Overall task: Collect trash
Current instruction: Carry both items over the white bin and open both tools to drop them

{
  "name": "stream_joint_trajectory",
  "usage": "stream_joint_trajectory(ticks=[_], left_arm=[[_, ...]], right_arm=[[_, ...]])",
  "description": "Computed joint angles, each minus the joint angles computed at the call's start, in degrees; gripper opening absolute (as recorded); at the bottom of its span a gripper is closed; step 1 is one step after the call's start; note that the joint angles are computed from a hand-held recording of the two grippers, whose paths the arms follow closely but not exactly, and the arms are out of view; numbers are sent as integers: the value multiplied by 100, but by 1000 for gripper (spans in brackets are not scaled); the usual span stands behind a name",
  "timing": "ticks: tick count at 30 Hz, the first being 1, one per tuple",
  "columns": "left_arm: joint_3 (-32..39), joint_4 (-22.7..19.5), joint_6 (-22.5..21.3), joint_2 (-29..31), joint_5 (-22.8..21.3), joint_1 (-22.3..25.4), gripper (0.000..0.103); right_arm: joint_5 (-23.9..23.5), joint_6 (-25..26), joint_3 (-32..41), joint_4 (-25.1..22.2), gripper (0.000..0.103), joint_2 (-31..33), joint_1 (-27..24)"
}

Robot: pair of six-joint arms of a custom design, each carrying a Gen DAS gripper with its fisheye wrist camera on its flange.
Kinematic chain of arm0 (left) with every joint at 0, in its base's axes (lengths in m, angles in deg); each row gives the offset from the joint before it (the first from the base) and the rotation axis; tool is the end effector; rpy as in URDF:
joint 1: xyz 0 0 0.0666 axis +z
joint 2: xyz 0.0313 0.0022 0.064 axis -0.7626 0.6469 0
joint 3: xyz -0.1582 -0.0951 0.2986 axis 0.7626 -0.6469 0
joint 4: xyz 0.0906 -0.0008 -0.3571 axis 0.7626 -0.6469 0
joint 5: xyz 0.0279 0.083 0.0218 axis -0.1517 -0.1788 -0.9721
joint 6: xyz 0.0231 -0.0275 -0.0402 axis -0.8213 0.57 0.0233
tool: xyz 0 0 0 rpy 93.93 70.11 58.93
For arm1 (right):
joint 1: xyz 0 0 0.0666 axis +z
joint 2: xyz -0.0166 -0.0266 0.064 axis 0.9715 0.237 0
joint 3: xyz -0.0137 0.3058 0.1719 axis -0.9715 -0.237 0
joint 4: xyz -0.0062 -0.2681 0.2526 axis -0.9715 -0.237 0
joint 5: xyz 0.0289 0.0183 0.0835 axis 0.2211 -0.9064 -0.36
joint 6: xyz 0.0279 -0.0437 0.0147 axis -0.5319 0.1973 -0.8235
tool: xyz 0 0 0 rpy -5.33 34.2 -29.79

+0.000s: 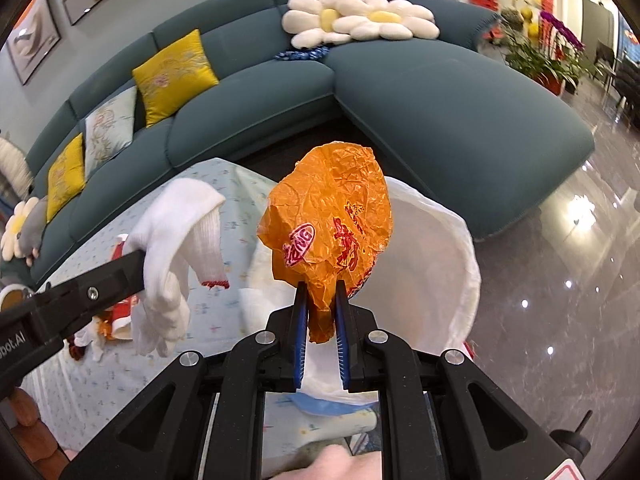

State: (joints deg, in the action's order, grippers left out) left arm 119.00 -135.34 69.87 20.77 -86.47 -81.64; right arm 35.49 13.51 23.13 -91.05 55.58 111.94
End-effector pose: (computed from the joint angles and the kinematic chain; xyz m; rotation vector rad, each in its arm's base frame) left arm 0.3218 -0.1996 0.4955 -0.1174 2.5113 -0.4661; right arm 0.3370 0.2356 0.4605 -0.0876 2.5362 0.2952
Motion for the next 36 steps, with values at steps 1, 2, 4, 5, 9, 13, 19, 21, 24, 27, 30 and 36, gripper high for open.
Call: stream_joint_trajectory(ticks=[1,2,4,5,9,13,19,21,24,27,30,36], left_arm=[[38,33,0,76,37,-26,6],[76,54,5,144,54,-50,7],[119,113,46,231,69,-97,9],[133,126,90,262,56,-109,18],[112,171,303,262,-148,-118,51],[57,101,393,191,-170,-58,52],[-235,-26,545,-185,-266,119,52],[-342,-101,577,-352,-320,181,52],[-495,-219,610,-610,-400,284,52],[-694,-330,607,-910,-472,429,52],[-887,-445,632,-1214,-475,640,53],[-1309,-726,609,-1870,-460,1165,59]], right_arm=[[-30,15,-42,17,13,-11,-59],[-57,27,-88,41,15,-24,-106],[15,6,-133,45,26,-43,-163],[36,-11,-142,61,30,-45,-186],[123,-68,-197,128,45,-87,-263],[140,-61,-193,121,46,-95,-249],[254,-147,-88,35,52,-109,-13],[300,-169,-19,11,52,-89,121],[390,-232,106,-73,54,-35,375],[448,-256,226,-145,55,39,596],[488,-298,381,-230,55,147,890],[594,-357,725,-388,55,424,1378]])
